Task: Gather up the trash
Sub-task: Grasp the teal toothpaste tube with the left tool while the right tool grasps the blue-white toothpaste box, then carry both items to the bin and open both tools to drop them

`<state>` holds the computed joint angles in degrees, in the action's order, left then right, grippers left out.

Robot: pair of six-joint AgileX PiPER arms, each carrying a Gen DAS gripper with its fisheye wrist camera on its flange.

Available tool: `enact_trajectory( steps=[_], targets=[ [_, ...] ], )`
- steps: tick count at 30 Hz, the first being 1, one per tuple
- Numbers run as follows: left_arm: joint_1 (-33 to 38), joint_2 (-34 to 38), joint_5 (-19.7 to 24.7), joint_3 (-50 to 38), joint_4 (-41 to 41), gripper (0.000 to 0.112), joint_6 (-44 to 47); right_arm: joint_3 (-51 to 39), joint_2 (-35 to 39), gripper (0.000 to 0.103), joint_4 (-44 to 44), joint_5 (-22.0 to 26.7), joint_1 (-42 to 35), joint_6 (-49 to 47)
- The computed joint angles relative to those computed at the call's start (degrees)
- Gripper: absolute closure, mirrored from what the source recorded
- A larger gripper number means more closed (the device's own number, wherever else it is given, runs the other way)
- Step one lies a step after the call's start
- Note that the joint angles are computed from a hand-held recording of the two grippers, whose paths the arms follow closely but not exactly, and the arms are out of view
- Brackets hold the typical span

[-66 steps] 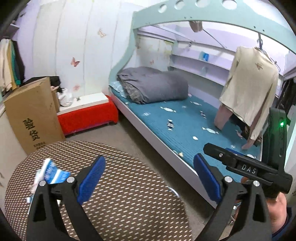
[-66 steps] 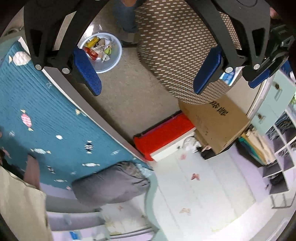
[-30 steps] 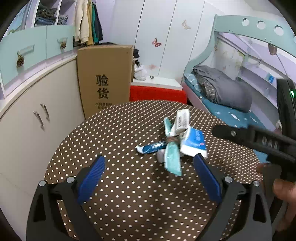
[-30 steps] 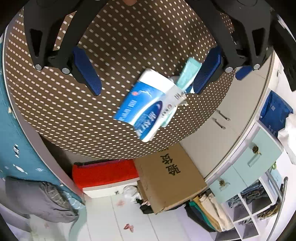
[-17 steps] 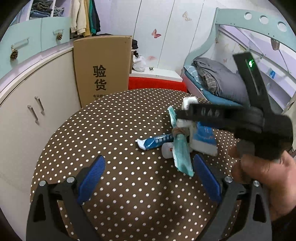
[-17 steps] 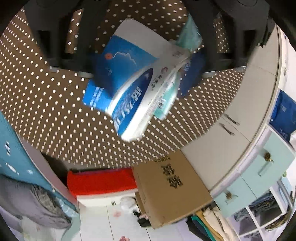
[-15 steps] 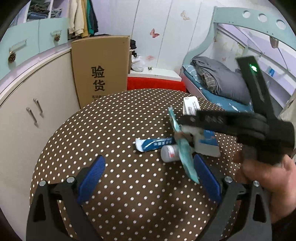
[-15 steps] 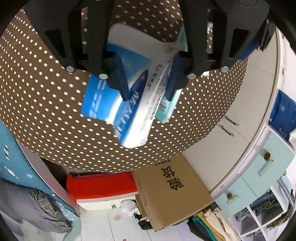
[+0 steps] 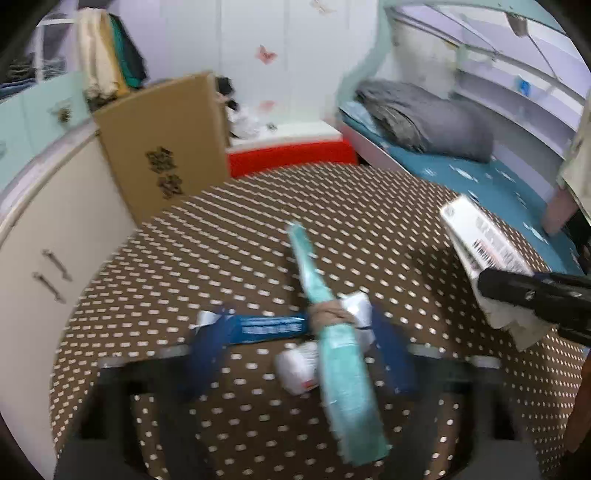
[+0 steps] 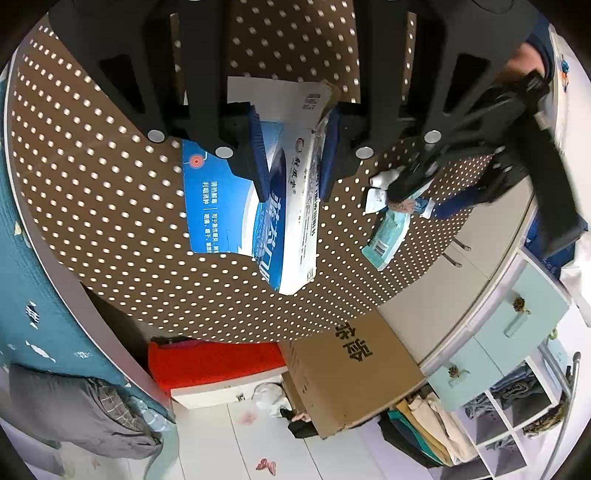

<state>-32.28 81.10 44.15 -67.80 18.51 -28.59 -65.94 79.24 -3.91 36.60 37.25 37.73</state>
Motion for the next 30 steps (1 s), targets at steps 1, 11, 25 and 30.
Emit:
enact_trajectory(
  steps=[1, 11, 25, 30],
  targets=[
    [0.3, -0.1, -0.8, 0.2, -1.5, 0.082, 1.3, 0.7, -0.8, 0.076, 0.2, -0.2, -0.1, -0.1],
    [-3.5, -8.2, 0.5, 3.9, 1.8, 0.09, -7.2, 5.9, -9.9, 0.076, -0.9, -0.7, -0.2, 1.3],
    [-21.4, -8.6, 6.6, -6.3, 14.5, 0.09, -23.1, 7.1, -25.7, 0.076, 0.5, 5.7, -9.1, -4.3],
    [-26.7, -4.3, 7.2, -13.3, 16.2, 0.09, -25.0, 7.0, -30.9, 0.076, 12.6, 8.6, -22.6, -18.0]
  ],
)
